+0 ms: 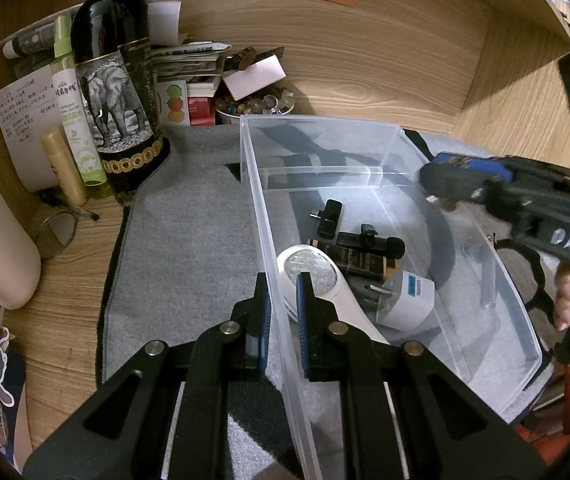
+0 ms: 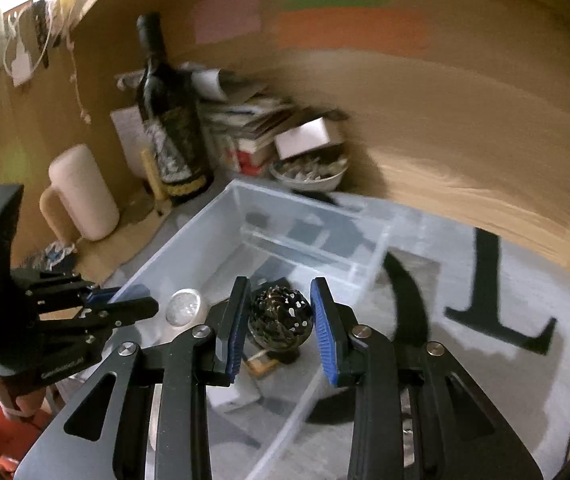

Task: Organize rigid objects
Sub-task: 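Lower the black knob into the clear box and open the right tool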

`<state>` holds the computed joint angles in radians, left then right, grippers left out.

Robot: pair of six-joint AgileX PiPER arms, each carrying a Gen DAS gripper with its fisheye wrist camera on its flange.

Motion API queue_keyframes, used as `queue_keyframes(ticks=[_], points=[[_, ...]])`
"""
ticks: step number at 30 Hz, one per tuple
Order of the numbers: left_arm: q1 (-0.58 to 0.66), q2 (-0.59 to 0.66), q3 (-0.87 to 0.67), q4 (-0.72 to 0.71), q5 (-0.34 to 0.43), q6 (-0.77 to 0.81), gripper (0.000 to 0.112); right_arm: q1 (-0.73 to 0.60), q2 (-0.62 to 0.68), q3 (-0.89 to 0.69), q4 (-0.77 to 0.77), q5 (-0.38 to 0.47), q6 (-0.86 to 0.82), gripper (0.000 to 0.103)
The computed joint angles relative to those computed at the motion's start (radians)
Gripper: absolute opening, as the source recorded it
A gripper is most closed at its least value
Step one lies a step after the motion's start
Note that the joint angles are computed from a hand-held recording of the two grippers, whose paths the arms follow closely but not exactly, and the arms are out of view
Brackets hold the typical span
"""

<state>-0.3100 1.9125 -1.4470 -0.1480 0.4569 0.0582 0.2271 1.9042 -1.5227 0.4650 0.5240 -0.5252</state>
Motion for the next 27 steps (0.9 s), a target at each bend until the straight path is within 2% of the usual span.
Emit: queue_keyframes(ticks=[9,16,23,27], points=[[0.0,-0.001,0.001,0.003,-0.001,0.0,0.011,0.059,0.134,-0.18,-0.162,0.167,0.101,0.028],[0.0,-0.001,0.001,0.003,-0.001,0.0,0.012,0.075,0.188,-0.25,-0.202,0.242,0.119,0.029],[0.0,-0.001,0.002,0.001,-0.001,0.001,0.012,0.075,0.179,-0.239,-0.199,0.23,0.118,0.029],[0.001,-0.001,0.001,0.0,0.0,0.003,0.012,0.07,0.147,-0.201,-0.181,0.195,0.106,0.041]])
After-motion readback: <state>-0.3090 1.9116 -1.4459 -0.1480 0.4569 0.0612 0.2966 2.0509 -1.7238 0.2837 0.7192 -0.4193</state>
